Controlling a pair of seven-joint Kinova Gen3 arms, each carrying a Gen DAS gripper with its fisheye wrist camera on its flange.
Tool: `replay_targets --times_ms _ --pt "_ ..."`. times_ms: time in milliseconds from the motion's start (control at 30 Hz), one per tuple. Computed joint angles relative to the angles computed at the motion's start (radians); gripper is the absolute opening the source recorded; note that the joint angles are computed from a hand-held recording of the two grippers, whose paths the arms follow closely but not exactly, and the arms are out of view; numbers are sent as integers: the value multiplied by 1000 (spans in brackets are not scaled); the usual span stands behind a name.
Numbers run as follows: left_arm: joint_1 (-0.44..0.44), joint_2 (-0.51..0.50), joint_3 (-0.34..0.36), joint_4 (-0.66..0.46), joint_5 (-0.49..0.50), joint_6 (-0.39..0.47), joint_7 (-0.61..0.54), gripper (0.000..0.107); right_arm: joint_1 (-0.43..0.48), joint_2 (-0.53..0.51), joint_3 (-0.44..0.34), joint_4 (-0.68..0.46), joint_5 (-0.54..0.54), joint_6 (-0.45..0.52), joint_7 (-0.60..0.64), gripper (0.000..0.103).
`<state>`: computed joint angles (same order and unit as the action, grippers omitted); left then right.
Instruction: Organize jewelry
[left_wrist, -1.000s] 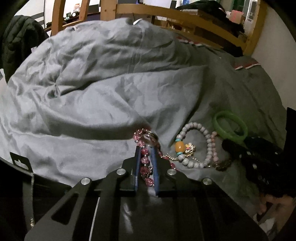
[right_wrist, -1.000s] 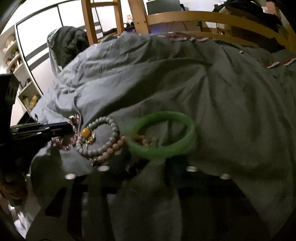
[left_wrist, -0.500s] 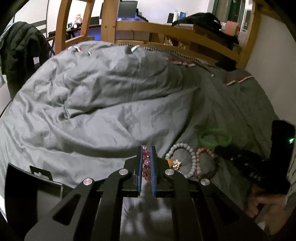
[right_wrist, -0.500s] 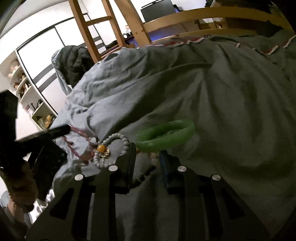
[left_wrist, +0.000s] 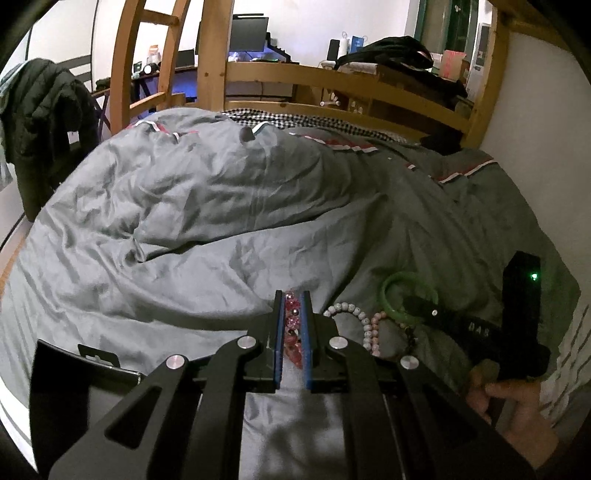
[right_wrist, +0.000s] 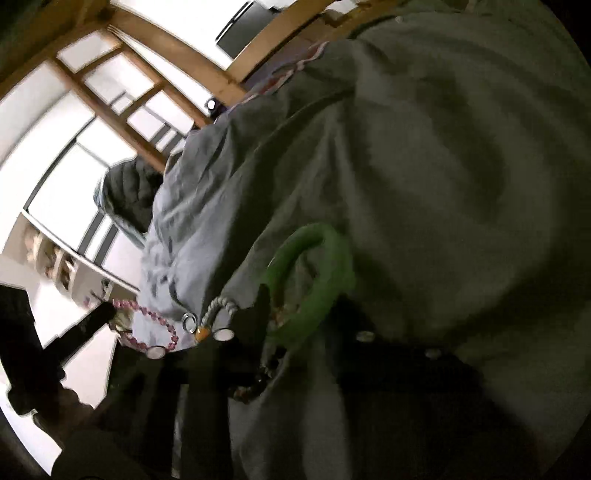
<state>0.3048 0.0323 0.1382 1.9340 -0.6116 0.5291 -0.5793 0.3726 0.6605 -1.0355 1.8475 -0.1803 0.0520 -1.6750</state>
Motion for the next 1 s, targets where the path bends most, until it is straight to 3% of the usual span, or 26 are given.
replay_targets --times_ms 200,300,367,600,700,833,1000 --pt "35 -31 34 -30 -48 141 55 8 -69 -154 75 10 13 19 -15 13" --pt "35 -61 55 -36 -29 196 65 8 -189 -274 208 2 -3 88 -30 13" --pt "34 -83 72 -42 -4 236 61 8 -281 -347 297 3 43 138 -98 12" --pt "43 -168 153 -49 17 395 75 8 -575 -502 588 9 62 307 -162 12" --pt "34 -213 189 -40 38 449 77 8 -643 -547 625 4 145 377 -253 12" --pt "26 -257 242 -43 56 541 80 8 -810 -600 727 -10 297 492 -416 12" --pt "9 -309 294 -50 78 616 84 8 -917 -641 750 -36 421 616 -546 12"
